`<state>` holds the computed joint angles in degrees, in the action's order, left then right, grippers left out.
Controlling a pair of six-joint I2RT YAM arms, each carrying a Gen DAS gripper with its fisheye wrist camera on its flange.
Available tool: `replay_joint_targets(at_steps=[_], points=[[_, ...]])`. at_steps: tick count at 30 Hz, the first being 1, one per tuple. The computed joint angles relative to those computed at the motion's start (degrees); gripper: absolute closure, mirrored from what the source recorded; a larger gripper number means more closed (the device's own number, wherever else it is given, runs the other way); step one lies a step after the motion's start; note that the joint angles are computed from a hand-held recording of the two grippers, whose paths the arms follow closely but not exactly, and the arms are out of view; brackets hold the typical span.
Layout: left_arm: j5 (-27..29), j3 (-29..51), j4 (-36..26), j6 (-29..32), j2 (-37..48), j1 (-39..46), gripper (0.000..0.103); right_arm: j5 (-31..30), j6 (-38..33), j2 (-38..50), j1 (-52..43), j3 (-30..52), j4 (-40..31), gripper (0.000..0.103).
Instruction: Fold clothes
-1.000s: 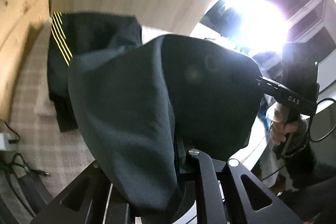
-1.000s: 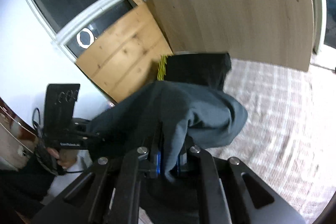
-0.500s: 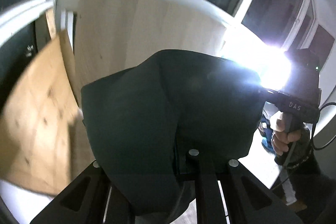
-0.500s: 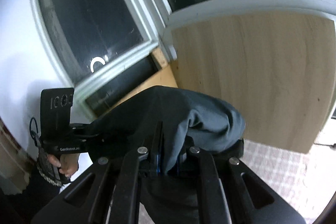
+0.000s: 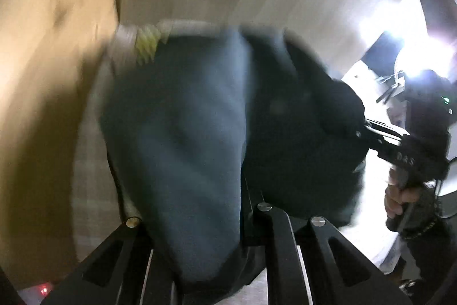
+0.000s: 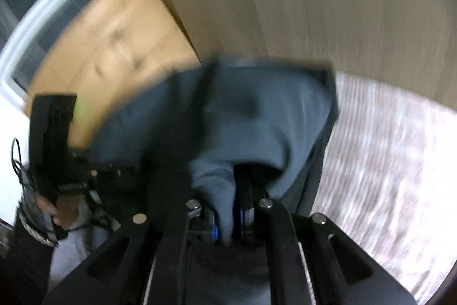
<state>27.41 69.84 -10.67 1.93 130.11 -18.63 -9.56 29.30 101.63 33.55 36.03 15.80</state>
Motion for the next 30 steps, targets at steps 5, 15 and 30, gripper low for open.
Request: replay_joint_targets(at_steps=[5,15,30], points=[[1.3,-2.5,-0.8,3.9,-2.4,1.8,0.078,-6.0,-4.8,-3.5,-3.0,-1.1,-4.6,0.075],[-2.5,-7.8,-2.7,1.1,-13.6,3.4,0.066,-17.3,-7.9,-14.4,-18.5,-2.5,-11.1,0.060],[-16.0,28.9,-23.0,-4.9,8.0,1.2,0.055,-17.8,-2.0,10.5,-13.7,15.9,-12.6,0.060]])
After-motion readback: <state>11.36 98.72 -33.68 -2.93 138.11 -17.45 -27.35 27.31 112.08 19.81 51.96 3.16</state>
